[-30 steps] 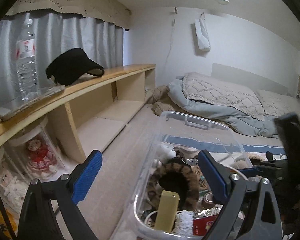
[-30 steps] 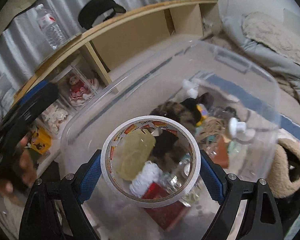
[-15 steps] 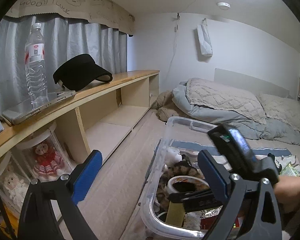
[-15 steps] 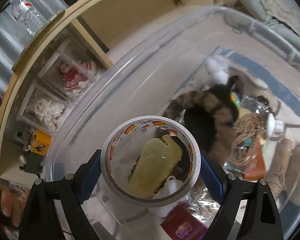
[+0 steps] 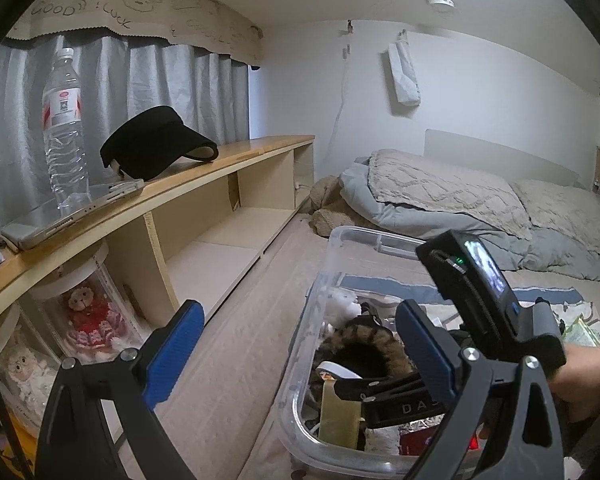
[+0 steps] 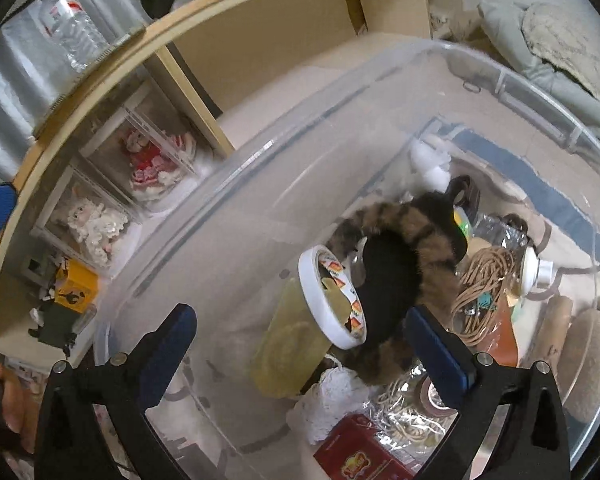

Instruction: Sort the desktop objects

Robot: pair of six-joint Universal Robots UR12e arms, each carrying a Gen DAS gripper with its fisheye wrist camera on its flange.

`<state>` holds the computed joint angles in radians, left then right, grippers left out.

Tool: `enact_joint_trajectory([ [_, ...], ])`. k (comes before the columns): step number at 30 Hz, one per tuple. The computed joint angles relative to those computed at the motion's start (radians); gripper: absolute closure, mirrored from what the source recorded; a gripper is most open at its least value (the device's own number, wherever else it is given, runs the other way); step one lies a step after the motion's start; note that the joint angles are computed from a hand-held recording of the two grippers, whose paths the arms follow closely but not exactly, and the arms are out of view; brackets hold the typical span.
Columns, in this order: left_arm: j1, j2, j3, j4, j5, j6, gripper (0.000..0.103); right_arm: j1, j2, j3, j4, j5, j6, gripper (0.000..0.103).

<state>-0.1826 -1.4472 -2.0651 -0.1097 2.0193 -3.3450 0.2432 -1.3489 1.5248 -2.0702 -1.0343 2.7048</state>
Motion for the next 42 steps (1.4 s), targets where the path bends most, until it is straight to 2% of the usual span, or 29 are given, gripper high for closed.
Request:
enact_joint_trajectory([
  [5,-0.007,-0.002,0.005,-0.010,-0.006,-0.003,0.006,-0.012,-0.031,0.038,-0.072,0.005,-0.037,0.000],
  [12,-0.032,-0.011,0.022,-0.025,-0.017,0.010,0.006,-0.057,-0.093,0.121,-0.225,0.033,-0.060,0.000],
  [18,-0.061,-0.017,0.044,-0.054,-0.013,0.009,0.006,-0.104,-0.146,0.194,-0.362,0.068,-0.025,0.000],
  [22,-0.095,-0.026,0.063,-0.062,0.020,0.036,0.006,-0.134,-0.181,0.229,-0.430,0.086,-0.007,0.000],
  [29,-0.149,-0.029,0.092,-0.075,0.054,0.053,0.006,-0.183,-0.240,0.280,-0.487,0.107,-0.012,0.000],
  [35,-0.183,-0.020,0.104,-0.097,0.058,0.024,0.006,-0.234,-0.292,0.320,-0.518,0.118,0.012,0.000],
  [42,-0.233,-0.020,0.114,-0.117,0.104,0.001,0.005,-0.303,-0.363,0.380,-0.550,0.135,0.028,0.000],
])
